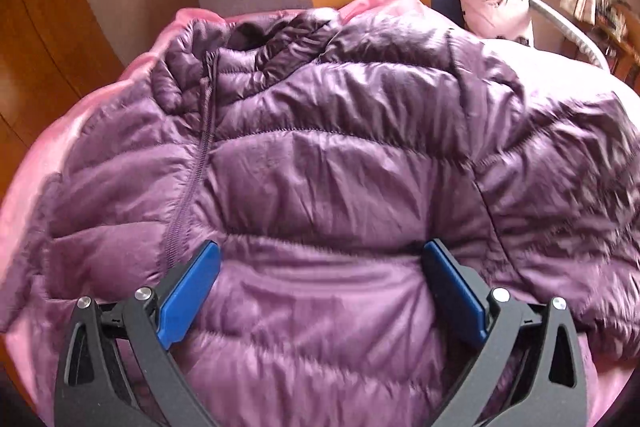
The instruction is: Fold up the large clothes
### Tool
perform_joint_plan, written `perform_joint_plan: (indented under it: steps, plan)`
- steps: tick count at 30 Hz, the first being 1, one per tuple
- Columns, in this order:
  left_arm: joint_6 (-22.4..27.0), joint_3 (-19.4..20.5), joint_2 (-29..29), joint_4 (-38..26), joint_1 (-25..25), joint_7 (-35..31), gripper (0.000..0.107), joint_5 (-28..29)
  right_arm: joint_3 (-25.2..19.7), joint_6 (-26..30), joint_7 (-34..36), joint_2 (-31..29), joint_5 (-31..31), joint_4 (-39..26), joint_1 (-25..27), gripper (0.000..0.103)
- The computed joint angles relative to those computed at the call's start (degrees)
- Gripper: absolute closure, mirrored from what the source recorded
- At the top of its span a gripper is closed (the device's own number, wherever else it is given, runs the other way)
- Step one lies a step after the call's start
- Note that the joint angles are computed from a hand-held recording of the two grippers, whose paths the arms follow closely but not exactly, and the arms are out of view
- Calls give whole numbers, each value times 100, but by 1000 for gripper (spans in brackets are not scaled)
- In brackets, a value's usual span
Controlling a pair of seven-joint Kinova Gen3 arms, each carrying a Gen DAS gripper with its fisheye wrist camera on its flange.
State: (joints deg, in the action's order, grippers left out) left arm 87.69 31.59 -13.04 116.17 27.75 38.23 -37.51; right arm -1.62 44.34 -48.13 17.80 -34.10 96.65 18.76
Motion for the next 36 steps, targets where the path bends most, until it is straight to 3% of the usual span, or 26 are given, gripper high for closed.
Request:
perform_joint_plan:
  steps: [3, 6, 8, 10, 14, 17, 18, 19, 23, 24, 25, 26, 30, 33, 36]
  plan:
    - [-91, 487, 247, -405, -17, -316, 26, -380, -45, 699, 256, -80, -699, -80, 796, 7]
    - [-731, 1273, 640, -689, -436, -668, 26, -917, 338, 1398, 391, -120, -1398, -118, 1593, 15]
    - [-1197, 1464, 917, -782, -409, -675, 26, -1286, 744, 1864, 451, -24, -1864, -191, 2124, 18]
    - [-1663, 1311, 1345, -976, -42, -722, 26, -1699, 1139, 2272, 461, 138, -2237, -298, 2625, 19]
    - [-2587, 400, 2171, -1530, 1020, -1244, 26, -2089, 1409, 2535, -172, 561, -2230, -824, 3552, 21]
    - [-2824, -9, 2706, -1974, 1615, -1764, 26, -2165, 2124, 2518, -871, 937, -2464, -1119, 3631, 37]
    - [-2868, -44, 2814, -2059, 1677, -1889, 26, -2135, 2283, 2531, -1104, 1082, -2544, -1222, 3663, 54]
    - [-2930, -93, 2889, -2101, 1739, -1957, 26, -2066, 2336, 2589, -1337, 1202, -2530, -1396, 3686, 63]
    - [-3397, -229, 3051, -2064, 1798, -2037, 26, -1546, 2006, 2147, -2152, 1379, -2279, -1895, 3829, 67]
    - [-3416, -286, 3055, -2038, 1848, -2060, 26, -1490, 1981, 2148, -2300, 1446, -2140, -2077, 3811, 73]
    - [-3435, -345, 3066, -2008, 1904, -2075, 26, -1442, 2054, 2236, -2355, 1509, -2010, -2288, 3697, 86]
    - [-3480, -438, 3053, -1958, 1985, -2016, 26, -1447, 2020, 2256, -2316, 1505, -1894, -2394, 3627, 90]
    - [-4058, -808, 2818, -1526, 2168, -1525, 26, -1565, 1194, 1557, -1494, 828, -1459, -2030, 3514, 95]
    - [-4188, -1005, 2743, -1493, 2271, -1631, 26, -1448, 397, 941, -794, 184, -1438, -1527, 3483, 95]
    - [-4368, -1228, 2681, -1460, 2384, -1669, 26, -1395, -399, 868, -95, -375, -1160, -1137, 3348, 95]
